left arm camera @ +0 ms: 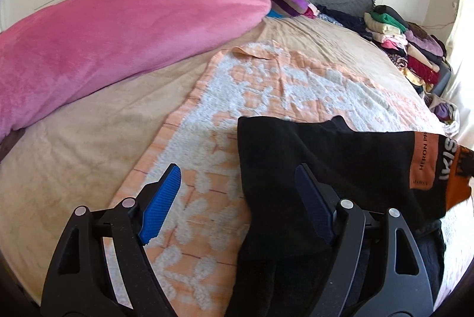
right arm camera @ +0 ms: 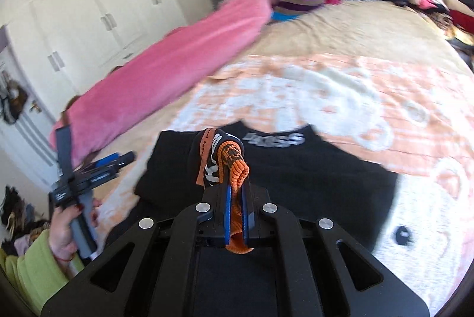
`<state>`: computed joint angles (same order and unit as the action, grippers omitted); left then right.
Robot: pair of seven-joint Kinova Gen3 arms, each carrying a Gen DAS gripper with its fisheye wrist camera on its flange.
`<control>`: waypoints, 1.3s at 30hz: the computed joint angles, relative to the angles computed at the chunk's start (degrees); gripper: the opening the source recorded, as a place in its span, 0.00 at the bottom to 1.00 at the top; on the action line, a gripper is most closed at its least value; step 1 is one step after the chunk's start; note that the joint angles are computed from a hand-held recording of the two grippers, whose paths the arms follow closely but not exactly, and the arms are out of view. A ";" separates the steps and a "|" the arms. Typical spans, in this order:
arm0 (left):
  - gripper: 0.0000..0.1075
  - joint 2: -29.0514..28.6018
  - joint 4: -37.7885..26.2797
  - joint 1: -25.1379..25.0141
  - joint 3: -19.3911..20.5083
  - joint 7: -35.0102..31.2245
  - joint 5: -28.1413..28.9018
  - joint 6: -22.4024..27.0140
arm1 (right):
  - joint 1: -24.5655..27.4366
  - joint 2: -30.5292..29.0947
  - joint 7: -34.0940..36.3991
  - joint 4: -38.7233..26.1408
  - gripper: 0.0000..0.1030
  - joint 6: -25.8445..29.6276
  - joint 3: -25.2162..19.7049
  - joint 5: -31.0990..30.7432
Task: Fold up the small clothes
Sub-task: 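Lay the cuff flat over the other folded sleeve, open the right tool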
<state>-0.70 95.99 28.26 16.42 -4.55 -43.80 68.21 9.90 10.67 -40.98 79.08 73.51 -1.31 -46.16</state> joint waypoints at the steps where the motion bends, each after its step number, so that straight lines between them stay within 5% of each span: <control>1: 0.67 0.23 -0.15 0.09 0.11 -0.34 -0.14 -0.25 | 0.14 0.52 -0.58 -0.56 0.05 0.03 0.37 0.68; 15: 0.67 5.98 -2.93 3.84 -1.76 -9.86 -0.48 -8.27 | -0.88 2.29 -2.77 1.35 0.05 -6.88 -0.39 10.47; 22: 0.70 10.30 -6.77 4.95 -4.70 -17.87 5.92 -5.21 | -4.06 2.66 -6.62 1.62 0.05 -10.75 -0.52 17.65; 31: 0.75 9.48 -5.47 4.29 -6.35 -18.38 9.77 -7.29 | -8.49 3.30 -12.51 3.44 0.09 -15.47 -0.38 27.73; 39: 0.75 7.65 -6.32 6.41 -5.41 -14.39 4.17 -5.02 | -3.16 -1.22 -7.13 6.51 0.18 -16.51 -0.37 20.06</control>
<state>6.96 89.67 34.67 11.01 -18.94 -39.63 63.19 6.75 9.45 -48.11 85.59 57.01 -1.68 -26.11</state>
